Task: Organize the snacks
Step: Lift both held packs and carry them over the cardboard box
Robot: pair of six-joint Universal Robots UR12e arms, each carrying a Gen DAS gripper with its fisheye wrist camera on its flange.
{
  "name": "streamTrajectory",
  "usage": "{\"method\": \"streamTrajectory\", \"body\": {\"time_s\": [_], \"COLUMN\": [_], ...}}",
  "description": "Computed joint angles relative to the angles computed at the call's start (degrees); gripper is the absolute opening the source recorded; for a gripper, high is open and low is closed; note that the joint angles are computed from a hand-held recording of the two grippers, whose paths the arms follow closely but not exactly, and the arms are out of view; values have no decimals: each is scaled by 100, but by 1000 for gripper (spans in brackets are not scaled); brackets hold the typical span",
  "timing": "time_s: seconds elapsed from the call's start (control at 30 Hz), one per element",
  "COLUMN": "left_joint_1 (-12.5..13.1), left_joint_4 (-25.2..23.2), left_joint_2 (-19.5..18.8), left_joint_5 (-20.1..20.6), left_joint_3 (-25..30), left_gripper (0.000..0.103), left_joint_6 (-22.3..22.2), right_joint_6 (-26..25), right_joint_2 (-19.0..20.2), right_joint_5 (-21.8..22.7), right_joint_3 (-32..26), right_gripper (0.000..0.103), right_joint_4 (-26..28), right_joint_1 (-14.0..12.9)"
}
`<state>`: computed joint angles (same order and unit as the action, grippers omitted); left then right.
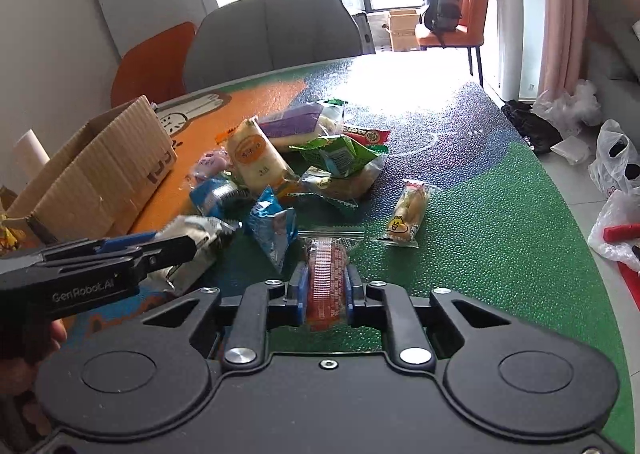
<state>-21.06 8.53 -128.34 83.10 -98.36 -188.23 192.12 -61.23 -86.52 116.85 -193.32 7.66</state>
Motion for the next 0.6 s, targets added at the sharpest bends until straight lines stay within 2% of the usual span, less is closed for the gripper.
{"method": "streamTrajectory", "body": {"time_s": [0.2, 0.33, 0.43, 0.5, 0.6], "left_joint_1": [16, 4, -46, -56, -82], "left_joint_4": [117, -155, -262, -442, -398], "left_joint_2": [111, 167, 180, 169, 105], "left_joint_5": [-82, -62, 115, 160, 286], "left_joint_3": [-171, -210, -195, -133, -67], "left_gripper": [34, 34, 41, 59, 73], "left_joint_6": [-6, 39, 149, 131, 164], "right_joint_6": [-32, -19, 5, 21, -21], "right_joint_2": [-62, -84, -72, -65, -47], "right_joint_5": [-38, -35, -53, -63, -58], "right_joint_3": [51, 96, 122, 125, 109], "right_gripper": [16, 16, 16, 16, 18], "right_joint_4": [-117, -22, 52, 111, 182], "right_joint_1": [65, 86, 88, 78, 57]}}
